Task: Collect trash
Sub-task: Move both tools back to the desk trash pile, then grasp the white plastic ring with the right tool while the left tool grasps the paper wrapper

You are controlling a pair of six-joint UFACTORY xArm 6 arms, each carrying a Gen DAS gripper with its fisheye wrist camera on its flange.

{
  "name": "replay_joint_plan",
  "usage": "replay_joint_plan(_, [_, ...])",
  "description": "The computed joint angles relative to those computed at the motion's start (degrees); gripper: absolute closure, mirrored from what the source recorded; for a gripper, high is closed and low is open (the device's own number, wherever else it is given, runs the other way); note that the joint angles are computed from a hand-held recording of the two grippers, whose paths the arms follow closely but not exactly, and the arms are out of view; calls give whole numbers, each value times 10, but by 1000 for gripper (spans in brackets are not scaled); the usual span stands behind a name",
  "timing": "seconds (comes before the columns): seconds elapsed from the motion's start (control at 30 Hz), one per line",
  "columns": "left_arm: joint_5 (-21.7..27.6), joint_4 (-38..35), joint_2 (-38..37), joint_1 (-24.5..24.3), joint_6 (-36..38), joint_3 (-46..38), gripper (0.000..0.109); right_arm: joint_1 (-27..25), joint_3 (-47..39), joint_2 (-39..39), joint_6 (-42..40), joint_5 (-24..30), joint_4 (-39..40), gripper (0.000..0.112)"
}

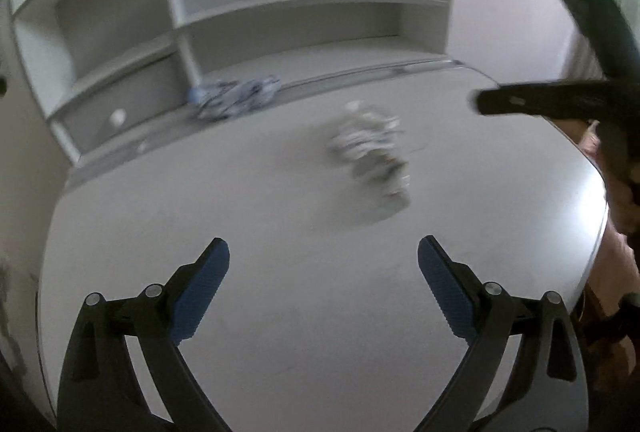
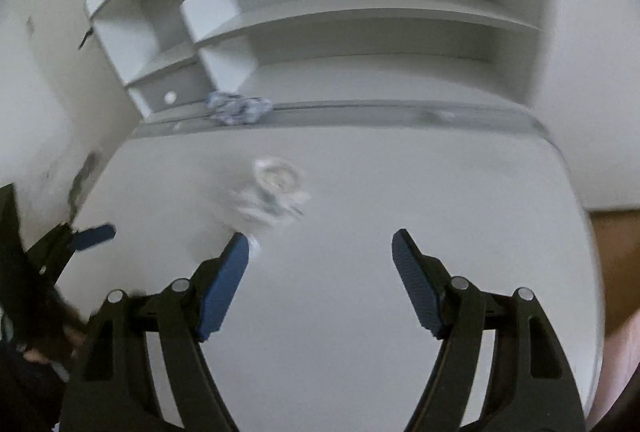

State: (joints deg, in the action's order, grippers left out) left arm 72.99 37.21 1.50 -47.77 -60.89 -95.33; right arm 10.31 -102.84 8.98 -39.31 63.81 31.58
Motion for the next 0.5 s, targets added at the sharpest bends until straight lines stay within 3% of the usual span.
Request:
replay_joint_plan(0.1, [-3, -4, -7, 0, -10, 12, 16, 44, -57, 55, 20, -12, -37, 41])
replay_joint_plan(0.3, [-22, -23, 3, 13, 6, 9, 16, 65, -194, 159, 36, 52, -59, 42])
replay_joint_plan(0.4, [-25, -30, 24, 19, 20, -15, 16, 68, -218, 179, 43, 66, -64, 42])
replay_joint_plan(0.43, [-26, -32, 33, 21, 24, -25, 16, 66, -231, 187, 44, 77, -63, 43])
replay_joint_plan(0.5, [-25, -37, 51, 27, 30, -47, 16, 68, -257, 207, 49, 97, -64, 57])
